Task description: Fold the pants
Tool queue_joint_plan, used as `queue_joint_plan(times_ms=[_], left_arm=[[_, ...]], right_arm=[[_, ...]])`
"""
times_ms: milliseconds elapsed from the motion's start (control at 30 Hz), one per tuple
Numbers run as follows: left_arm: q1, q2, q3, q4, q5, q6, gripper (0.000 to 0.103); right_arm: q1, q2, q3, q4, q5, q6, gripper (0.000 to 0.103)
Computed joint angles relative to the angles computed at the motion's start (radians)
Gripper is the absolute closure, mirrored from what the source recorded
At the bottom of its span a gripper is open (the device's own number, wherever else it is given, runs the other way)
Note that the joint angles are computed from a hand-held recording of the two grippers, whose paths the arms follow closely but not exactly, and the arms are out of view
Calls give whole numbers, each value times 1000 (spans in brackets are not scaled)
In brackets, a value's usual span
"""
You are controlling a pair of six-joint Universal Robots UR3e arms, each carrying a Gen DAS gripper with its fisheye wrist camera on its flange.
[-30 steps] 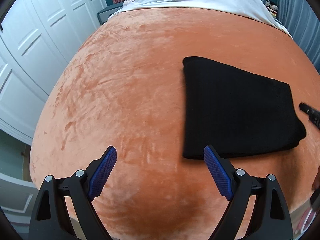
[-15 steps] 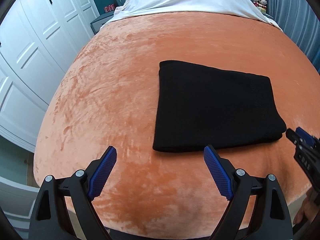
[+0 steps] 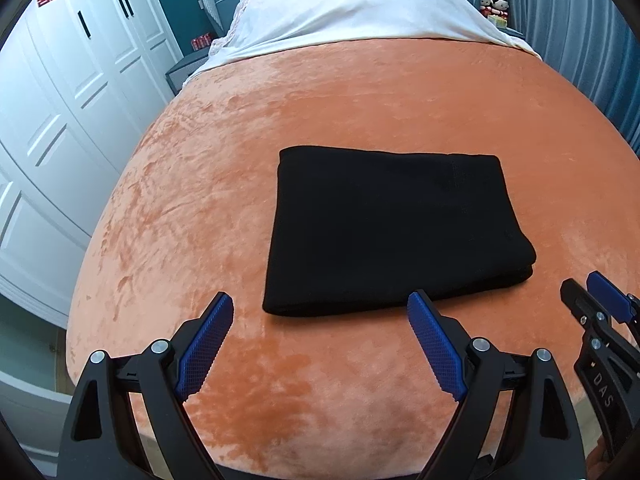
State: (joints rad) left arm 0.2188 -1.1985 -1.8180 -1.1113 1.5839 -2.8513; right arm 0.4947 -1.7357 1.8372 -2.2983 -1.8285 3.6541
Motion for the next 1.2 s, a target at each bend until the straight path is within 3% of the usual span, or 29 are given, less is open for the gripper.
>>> queue_joint_plan(times_ms=[467, 600, 867, 900, 1000, 1067, 1200], left_arm=[[-59, -202, -8, 148, 39, -22, 16], [-87, -291, 32, 187, 43, -33, 16], [-133, -469, 133, 146, -39, -48, 16], [-136, -499, 145, 129, -59, -51, 16], [-160, -509, 118, 180, -29, -60, 16], [-148, -485, 97, 188, -41, -57, 16], [-99, -472, 92, 145, -58, -69, 16]], right_arm=[[-75, 78, 23, -59, 49, -60, 67], [-74, 139, -11, -92, 41, -62, 58], [-120, 197, -17, -130, 54, -66, 57], [-127, 193, -11, -131, 55, -69, 55], [-189, 171, 22, -130, 128, -116, 30], [-232, 180, 37, -158, 207, -153, 31], [-235, 287, -39, -169, 220, -212, 31]])
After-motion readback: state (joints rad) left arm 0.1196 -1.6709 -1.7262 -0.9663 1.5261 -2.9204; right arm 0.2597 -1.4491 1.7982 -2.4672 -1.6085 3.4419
